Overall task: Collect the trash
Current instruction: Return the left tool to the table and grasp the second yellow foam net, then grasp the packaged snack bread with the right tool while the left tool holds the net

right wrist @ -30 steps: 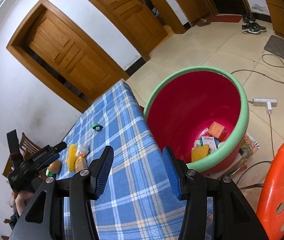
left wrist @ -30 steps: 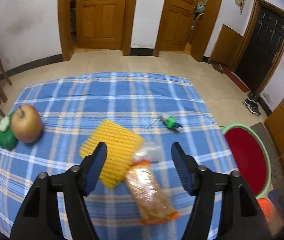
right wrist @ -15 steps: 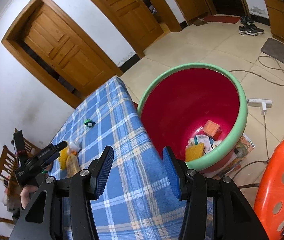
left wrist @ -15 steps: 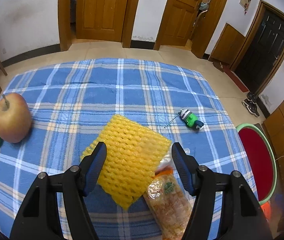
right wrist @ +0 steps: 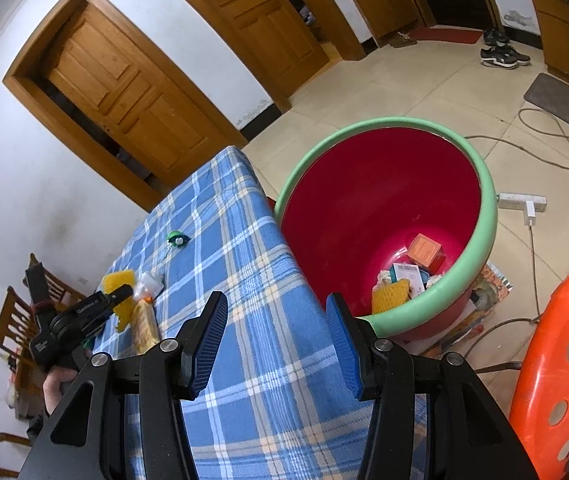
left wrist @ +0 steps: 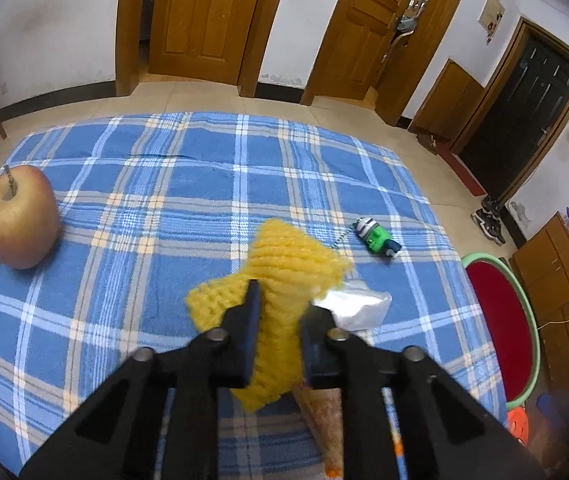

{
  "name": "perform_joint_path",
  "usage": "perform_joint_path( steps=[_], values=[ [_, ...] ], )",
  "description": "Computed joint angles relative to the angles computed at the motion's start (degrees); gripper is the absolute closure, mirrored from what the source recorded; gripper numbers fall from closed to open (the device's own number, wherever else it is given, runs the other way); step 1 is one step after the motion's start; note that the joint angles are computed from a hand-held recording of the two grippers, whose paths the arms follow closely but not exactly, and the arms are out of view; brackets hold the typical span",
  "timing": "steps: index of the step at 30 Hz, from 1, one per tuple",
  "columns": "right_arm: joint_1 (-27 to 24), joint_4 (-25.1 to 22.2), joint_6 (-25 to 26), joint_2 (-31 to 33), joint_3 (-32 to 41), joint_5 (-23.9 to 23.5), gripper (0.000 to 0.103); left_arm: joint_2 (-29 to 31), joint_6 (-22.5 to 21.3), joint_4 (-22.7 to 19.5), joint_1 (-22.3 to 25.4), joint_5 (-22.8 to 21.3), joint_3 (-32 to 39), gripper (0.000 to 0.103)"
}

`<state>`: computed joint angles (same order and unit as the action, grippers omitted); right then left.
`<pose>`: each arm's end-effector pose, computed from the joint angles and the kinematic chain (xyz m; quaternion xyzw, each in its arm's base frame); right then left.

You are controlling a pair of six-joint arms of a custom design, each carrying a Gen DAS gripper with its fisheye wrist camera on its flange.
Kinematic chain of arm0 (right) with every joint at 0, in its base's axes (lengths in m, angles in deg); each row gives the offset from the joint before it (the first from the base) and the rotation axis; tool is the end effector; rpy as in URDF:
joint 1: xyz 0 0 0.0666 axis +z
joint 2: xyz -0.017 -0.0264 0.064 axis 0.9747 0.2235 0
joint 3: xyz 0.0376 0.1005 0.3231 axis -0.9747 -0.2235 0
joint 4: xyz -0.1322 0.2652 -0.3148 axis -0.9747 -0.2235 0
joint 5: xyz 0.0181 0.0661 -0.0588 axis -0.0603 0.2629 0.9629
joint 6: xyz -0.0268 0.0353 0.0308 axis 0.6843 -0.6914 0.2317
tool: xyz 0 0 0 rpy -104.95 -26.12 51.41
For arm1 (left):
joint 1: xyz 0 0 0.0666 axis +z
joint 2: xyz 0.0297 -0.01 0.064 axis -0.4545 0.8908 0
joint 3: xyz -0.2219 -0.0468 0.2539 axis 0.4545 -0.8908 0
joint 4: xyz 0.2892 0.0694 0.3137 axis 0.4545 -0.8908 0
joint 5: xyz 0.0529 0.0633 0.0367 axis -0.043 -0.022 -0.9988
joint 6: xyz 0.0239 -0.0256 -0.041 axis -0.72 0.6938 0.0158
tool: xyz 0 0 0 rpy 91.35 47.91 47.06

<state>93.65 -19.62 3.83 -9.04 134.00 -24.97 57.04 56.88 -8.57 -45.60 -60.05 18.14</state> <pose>0.3699 0.1057 0.4421 0.2899 0.8613 0.1922 0.3704 0.5735 -0.2003 0.4311 0.0844 0.9329 -0.1759 0.3027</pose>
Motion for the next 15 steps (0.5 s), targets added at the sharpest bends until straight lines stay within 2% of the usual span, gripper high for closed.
perform_joint_path(
  steps=[7, 11, 15],
  values=[
    [1.9, -1.7, 0.0, -3.5, -0.8, 3.2, 0.051, -7.2, 0.1, 2.4, 0.3, 3.1, -6.3, 0.094],
    [3.4, -3.2, -0.1, -5.7, -1.0, 5.6, 0.051, -11.6, 0.3, 2.5, 0.6, 5.3, -9.9, 0.094],
    [5.8, -4.8, -0.3, -7.3, -0.5, 8.4, 0.051, -15.1, 0.4, 2.0, 0.9, 5.1, -12.4, 0.094]
  ],
)
